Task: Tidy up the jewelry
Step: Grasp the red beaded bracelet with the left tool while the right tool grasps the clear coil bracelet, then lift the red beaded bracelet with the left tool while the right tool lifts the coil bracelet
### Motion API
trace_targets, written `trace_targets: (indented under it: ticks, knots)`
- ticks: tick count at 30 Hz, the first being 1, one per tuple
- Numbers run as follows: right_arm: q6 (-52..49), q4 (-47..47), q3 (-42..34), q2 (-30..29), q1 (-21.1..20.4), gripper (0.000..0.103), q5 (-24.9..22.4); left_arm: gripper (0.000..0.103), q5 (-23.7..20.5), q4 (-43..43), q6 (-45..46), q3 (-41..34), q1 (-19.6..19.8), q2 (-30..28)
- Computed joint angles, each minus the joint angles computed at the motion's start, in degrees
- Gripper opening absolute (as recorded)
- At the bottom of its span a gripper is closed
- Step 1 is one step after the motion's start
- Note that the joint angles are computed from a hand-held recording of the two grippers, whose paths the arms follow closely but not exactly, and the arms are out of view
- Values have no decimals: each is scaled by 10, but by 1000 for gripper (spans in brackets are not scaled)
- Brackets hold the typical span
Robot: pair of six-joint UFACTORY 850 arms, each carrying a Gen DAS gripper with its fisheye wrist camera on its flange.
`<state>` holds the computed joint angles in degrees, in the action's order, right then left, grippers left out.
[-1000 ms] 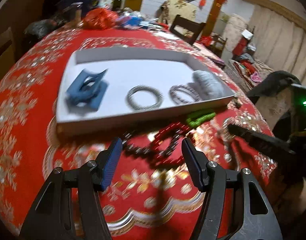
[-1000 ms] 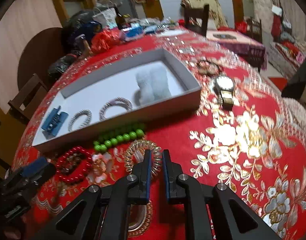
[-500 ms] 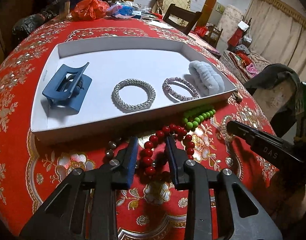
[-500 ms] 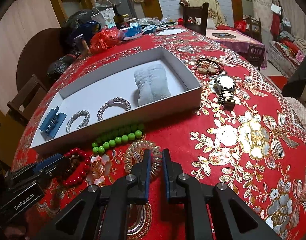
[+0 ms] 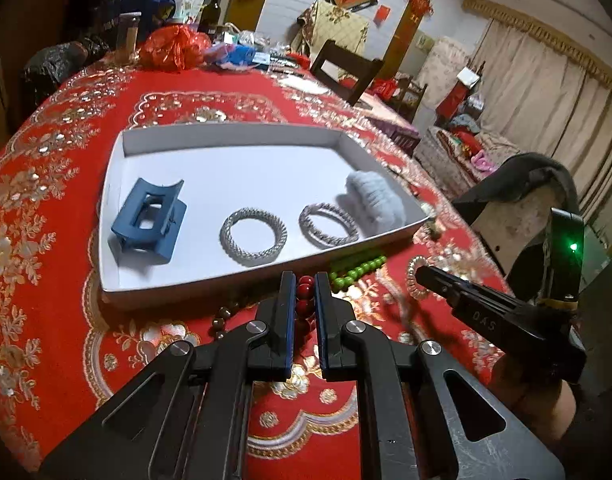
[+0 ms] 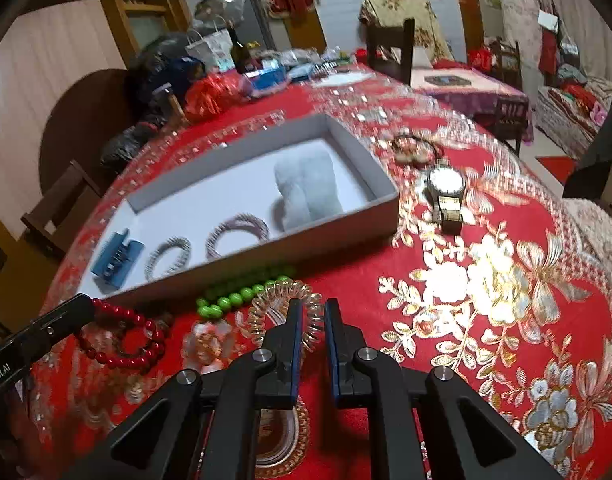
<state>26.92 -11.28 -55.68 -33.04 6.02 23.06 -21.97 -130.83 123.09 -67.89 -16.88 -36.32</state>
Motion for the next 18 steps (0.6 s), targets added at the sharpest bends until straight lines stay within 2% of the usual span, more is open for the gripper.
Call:
trace_targets:
  ticks: [5,10,14,18]
  knots:
    - [0,-7,27,26,0,10,33,8,-17,-9,8,23,2,20]
    - [-13,1,48,43,5,10,46,8,-34,-13,13,43,5,44]
    - [-46,24,59,53,14,10,49,8,-40,-30,38,56,6,62]
    - [-109,89,61,60,29,10,34,8,-38,-48,52,63,5,69]
